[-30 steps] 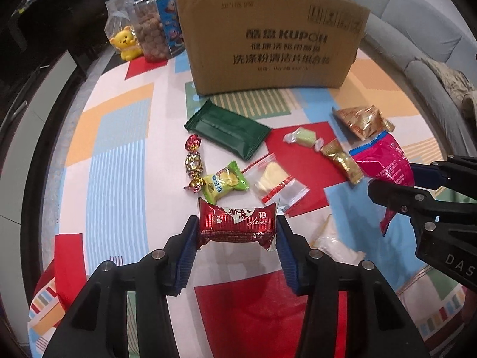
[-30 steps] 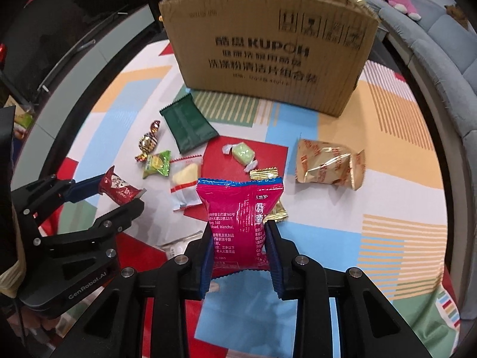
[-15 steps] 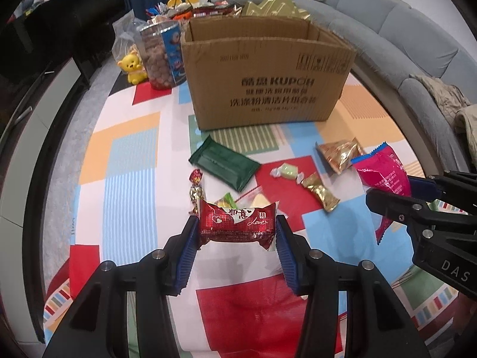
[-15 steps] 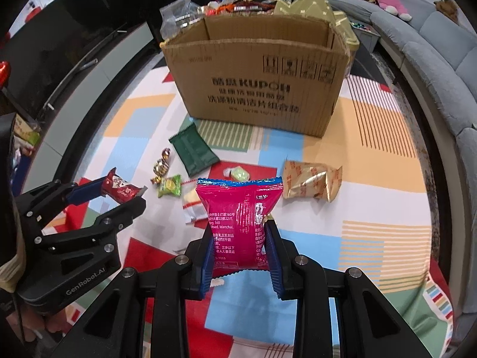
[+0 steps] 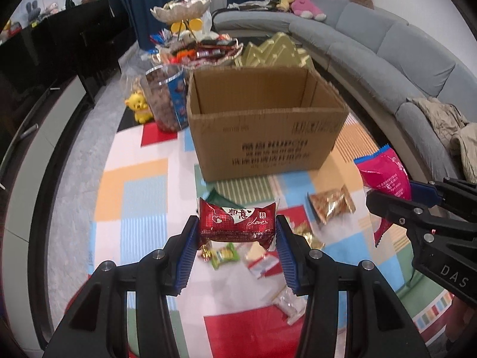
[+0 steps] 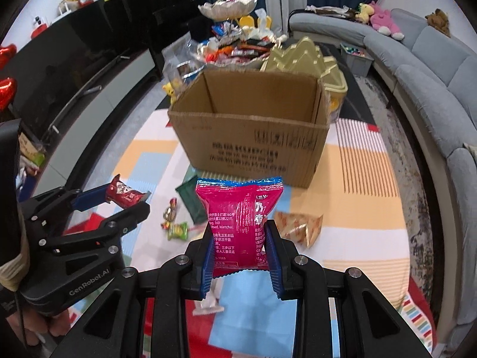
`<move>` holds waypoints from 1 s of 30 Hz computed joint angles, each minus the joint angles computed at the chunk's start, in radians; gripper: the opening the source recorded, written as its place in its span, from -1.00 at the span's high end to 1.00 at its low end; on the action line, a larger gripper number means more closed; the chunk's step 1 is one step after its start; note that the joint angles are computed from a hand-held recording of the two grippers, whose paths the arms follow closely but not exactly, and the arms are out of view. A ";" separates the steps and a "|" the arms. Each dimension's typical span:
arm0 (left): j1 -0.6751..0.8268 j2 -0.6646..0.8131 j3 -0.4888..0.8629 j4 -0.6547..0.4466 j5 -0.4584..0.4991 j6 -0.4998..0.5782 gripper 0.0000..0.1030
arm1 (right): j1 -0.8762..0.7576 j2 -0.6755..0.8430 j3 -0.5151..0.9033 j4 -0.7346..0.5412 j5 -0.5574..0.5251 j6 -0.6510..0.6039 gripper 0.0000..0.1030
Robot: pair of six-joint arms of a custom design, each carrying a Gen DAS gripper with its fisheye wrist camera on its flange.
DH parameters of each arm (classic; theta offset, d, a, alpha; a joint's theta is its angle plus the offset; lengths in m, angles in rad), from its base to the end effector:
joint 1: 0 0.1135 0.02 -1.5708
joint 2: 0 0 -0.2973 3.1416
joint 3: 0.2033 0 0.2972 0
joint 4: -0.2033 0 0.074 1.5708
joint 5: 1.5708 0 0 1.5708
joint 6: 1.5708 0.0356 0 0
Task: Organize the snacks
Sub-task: 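Carry the red wrapper with the left tool while the right tool carries the pink bag into the box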
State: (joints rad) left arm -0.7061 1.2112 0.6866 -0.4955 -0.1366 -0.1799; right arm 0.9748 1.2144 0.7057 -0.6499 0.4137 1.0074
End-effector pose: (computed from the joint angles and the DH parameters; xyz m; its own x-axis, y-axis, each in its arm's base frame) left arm 0.1968 -0.1615 0.2048 -0.7433 0.4009 -0.5356 0.4631 0.8861 0.0205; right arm 0.1479 0.1926 0.2051 -0.8389 0.1423 -0.5254 0.0784 0.9868 0.1420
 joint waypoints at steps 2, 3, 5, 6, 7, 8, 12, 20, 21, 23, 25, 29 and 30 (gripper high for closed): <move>0.003 0.011 0.023 -0.002 -0.005 0.001 0.04 | -0.020 -0.008 0.005 -0.003 0.002 -0.015 0.38; 0.004 0.019 0.036 -0.001 -0.010 0.002 0.04 | -0.028 -0.012 0.010 -0.007 0.004 -0.020 0.38; 0.003 0.032 0.059 -0.002 -0.016 0.000 0.04 | -0.049 -0.019 0.016 -0.007 0.009 -0.035 0.38; 0.004 0.042 0.073 0.000 -0.019 -0.003 0.04 | -0.060 -0.024 0.018 -0.009 0.012 -0.042 0.38; 0.006 0.048 0.081 0.003 -0.024 -0.006 0.04 | -0.071 -0.030 0.021 -0.011 0.014 -0.049 0.38; 0.004 0.062 0.097 0.007 -0.035 -0.011 0.04 | -0.086 -0.035 0.023 -0.011 0.016 -0.060 0.38; 0.007 0.109 0.148 0.013 -0.041 -0.023 0.04 | -0.137 -0.047 0.033 -0.011 0.027 -0.100 0.38; 0.028 0.187 0.242 0.024 -0.053 -0.030 0.04 | -0.264 -0.037 0.081 0.015 0.026 -0.210 0.38; 0.034 0.200 0.258 0.025 -0.055 -0.028 0.04 | -0.275 -0.035 0.087 0.018 0.026 -0.221 0.38; 0.041 0.216 0.280 0.026 -0.056 -0.026 0.04 | -0.297 -0.025 0.102 0.024 0.028 -0.244 0.38; 0.051 0.240 0.306 0.031 -0.055 -0.020 0.04 | -0.320 -0.011 0.116 0.035 0.026 -0.267 0.38; 0.072 0.288 0.350 0.046 -0.044 -0.011 0.04 | -0.349 0.025 0.143 0.052 0.025 -0.301 0.38; 0.076 0.298 0.359 0.047 -0.040 -0.010 0.04 | -0.358 0.036 0.151 0.056 0.023 -0.310 0.38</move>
